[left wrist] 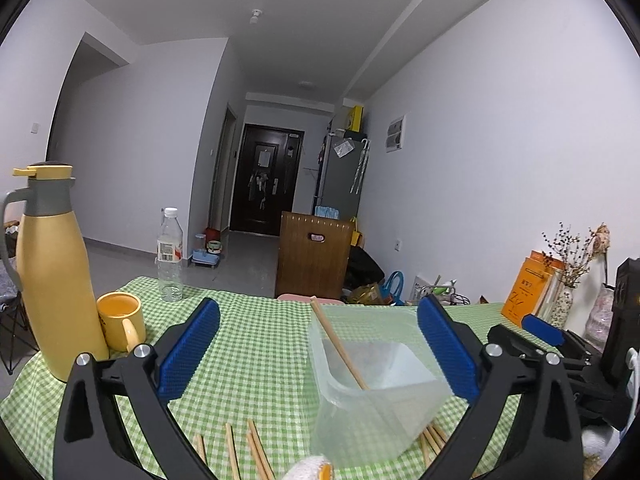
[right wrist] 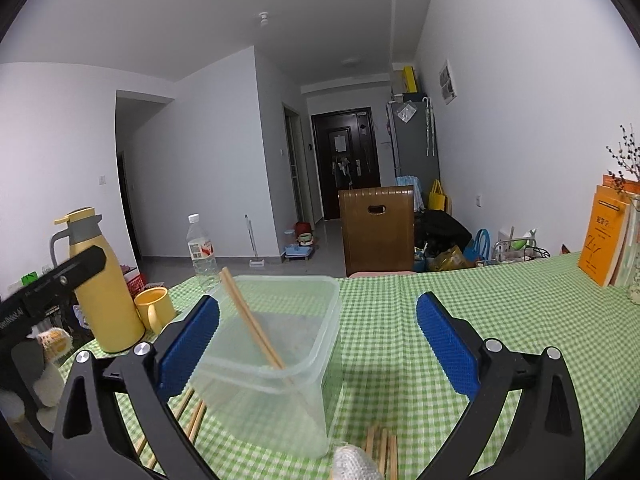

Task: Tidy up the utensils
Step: 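Withdraw both open tools from the container back over the chopsticks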

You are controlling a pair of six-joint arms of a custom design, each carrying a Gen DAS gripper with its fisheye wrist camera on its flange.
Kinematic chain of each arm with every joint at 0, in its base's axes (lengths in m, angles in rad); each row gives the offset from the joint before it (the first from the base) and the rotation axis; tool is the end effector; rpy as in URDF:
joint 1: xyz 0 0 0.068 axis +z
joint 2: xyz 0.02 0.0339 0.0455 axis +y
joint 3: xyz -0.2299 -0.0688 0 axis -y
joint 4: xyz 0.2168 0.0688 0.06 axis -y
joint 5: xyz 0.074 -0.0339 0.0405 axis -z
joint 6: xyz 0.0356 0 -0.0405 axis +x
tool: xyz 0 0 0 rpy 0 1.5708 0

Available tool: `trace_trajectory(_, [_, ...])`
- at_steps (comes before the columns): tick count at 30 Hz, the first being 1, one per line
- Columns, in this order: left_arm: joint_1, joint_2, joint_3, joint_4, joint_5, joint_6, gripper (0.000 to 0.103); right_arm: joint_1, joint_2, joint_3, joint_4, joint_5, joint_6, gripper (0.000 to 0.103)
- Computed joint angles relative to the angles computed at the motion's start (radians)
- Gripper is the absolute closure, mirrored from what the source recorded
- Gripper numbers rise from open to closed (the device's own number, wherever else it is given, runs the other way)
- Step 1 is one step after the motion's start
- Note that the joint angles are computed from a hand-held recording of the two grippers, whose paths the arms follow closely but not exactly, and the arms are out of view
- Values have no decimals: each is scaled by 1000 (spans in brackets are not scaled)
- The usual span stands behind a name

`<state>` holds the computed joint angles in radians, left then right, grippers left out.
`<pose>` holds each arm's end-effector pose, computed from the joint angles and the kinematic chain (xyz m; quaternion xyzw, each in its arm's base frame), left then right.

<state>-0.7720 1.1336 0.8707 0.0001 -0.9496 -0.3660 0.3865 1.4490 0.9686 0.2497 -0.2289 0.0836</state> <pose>0.1915 -0.1460 0.2988 -0.1301 0.7474 0.0141 0.6513 0.2914 0.1273 0.2699 -0.1876 0.7591 0.2307 0.5791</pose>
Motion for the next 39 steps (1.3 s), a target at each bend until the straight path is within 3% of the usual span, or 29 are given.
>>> trace_trajectory(4, [-107, -78, -65, -26, -99, -17, 7, -1, -102, -102, -9, -3, -29, 8])
trace_trajectory(11, [-286, -180, -121, -235, -266, -189, 7, 11, -223, -214, -96, 14, -88, 8])
trace_trajectory(14, [-345, -192, -120, -413, -320, -363, 7, 16, -252, -265, -118, 30, -96, 8])
trace_trajectory(17, [-387, -183, -122, -630, -335, -607, 7, 29, -275, -320, -125, 51, -99, 8])
trace_trajectory(26, [-432, -40, -155, -1015, -328, -1135, 7, 62, -314, -462, -91, 148, -115, 8])
trace_trajectory(36, [-437, -11, -256, -972, -262, -1223, 7, 111, -317, -553, -50, 258, -134, 8])
trace_trajectory(39, [-418, -17, -271, -925, -248, -1174, 7, 115, -316, -567, -42, 264, -137, 8])
